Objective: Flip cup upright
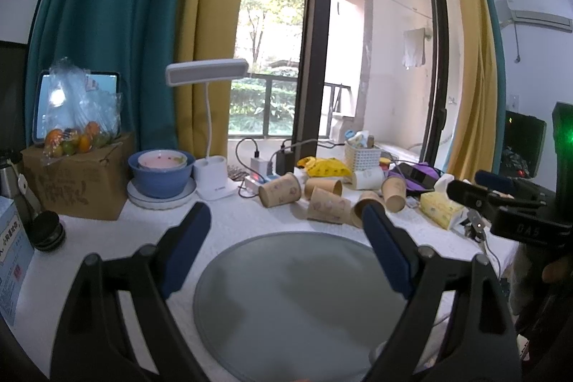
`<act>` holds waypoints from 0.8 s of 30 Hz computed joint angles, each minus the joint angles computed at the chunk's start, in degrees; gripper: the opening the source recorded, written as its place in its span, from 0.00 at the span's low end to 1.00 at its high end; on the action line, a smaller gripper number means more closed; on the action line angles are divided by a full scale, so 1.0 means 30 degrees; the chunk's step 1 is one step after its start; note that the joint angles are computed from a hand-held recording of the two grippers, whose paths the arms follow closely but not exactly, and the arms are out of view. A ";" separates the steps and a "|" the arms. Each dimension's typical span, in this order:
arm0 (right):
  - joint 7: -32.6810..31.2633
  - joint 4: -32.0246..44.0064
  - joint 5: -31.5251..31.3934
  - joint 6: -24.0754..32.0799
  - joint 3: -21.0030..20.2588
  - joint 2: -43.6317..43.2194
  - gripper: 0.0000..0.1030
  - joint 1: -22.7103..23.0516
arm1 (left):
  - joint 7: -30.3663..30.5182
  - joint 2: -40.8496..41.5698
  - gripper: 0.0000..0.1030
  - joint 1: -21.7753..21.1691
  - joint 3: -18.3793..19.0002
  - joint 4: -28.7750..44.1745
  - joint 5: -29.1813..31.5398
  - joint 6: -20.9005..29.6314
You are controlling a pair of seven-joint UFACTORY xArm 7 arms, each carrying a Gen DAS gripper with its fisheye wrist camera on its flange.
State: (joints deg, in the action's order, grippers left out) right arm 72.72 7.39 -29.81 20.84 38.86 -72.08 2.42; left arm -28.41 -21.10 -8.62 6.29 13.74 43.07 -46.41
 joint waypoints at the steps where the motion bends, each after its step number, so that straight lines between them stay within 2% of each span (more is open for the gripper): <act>1: -0.0004 0.0007 0.0002 0.0002 -0.0017 0.0021 0.86 0.0004 | -0.0001 0.0000 0.85 0.0002 -0.0002 0.0000 0.0001 0.0000; 15: -0.0113 -0.0050 -0.0021 0.0183 -0.0148 -0.0181 0.86 0.0212 | 0.0126 -0.0102 0.85 -0.0059 -0.0132 -0.0126 -0.0268 0.0062; 24: -0.0360 0.0137 0.0009 0.0557 -0.0251 -0.0228 0.86 0.0468 | -0.0085 -0.0304 0.85 -0.0072 0.0089 -0.0264 0.0292 -0.0094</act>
